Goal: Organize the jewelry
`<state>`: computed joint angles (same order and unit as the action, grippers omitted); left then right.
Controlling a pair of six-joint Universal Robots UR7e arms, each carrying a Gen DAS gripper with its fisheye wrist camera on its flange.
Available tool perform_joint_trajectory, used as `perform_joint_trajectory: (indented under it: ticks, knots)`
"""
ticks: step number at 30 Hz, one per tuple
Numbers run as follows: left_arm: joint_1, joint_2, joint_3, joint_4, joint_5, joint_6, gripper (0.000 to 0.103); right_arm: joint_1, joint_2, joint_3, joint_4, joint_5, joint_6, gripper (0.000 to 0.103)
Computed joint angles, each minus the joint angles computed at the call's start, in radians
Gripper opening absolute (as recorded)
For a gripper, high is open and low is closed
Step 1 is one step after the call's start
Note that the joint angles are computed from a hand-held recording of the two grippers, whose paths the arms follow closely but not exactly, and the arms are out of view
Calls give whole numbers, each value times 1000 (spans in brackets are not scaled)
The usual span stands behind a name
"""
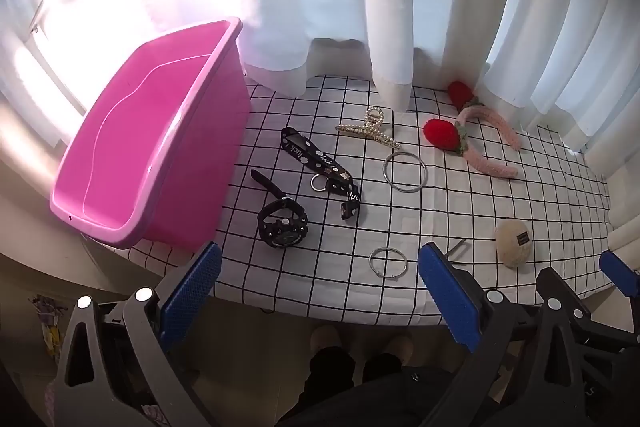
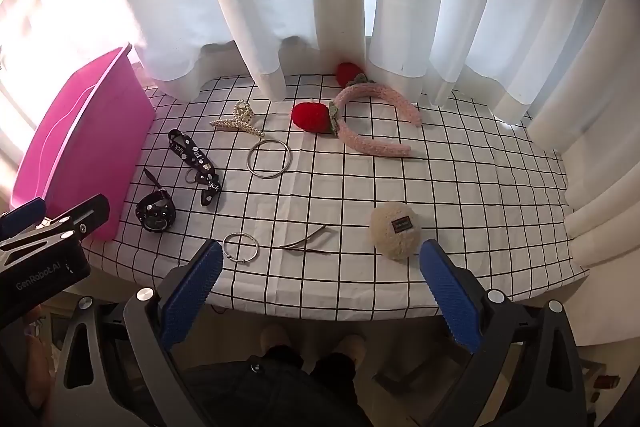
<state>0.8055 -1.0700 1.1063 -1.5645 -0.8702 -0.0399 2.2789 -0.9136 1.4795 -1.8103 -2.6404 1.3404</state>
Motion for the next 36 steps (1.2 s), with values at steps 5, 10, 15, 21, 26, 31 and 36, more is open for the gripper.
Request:
perform_joint_trajectory:
  ticks: [5, 10, 15, 21, 26, 31, 36]
  knots:
    - [0, 0, -1, 0, -3, -1, 97, -5, -3, 17, -24, -6, -16, 94]
    - [2, 12, -22, 10, -5, 0, 97, -5, -7, 25, -31, -8, -21, 94]
    - [-4, -1, 2, -5, 2, -4, 97, -5, -10, 25, -34, -11, -23, 94]
    - [-6, 2, 0, -6, 5, 0, 97, -5, -11, 26, -37, -14, -25, 94]
    - [-6, 11, -11, -1, 6, -3, 97, -6, -13, 29, -49, -9, -36, 94]
    - [-2, 4, -4, -8, 5, 7, 97, -7, -13, 32, -58, -8, -43, 94]
    - [-1, 10, -11, -8, 9, 9, 97, -9, -17, 42, -79, -4, -51, 94]
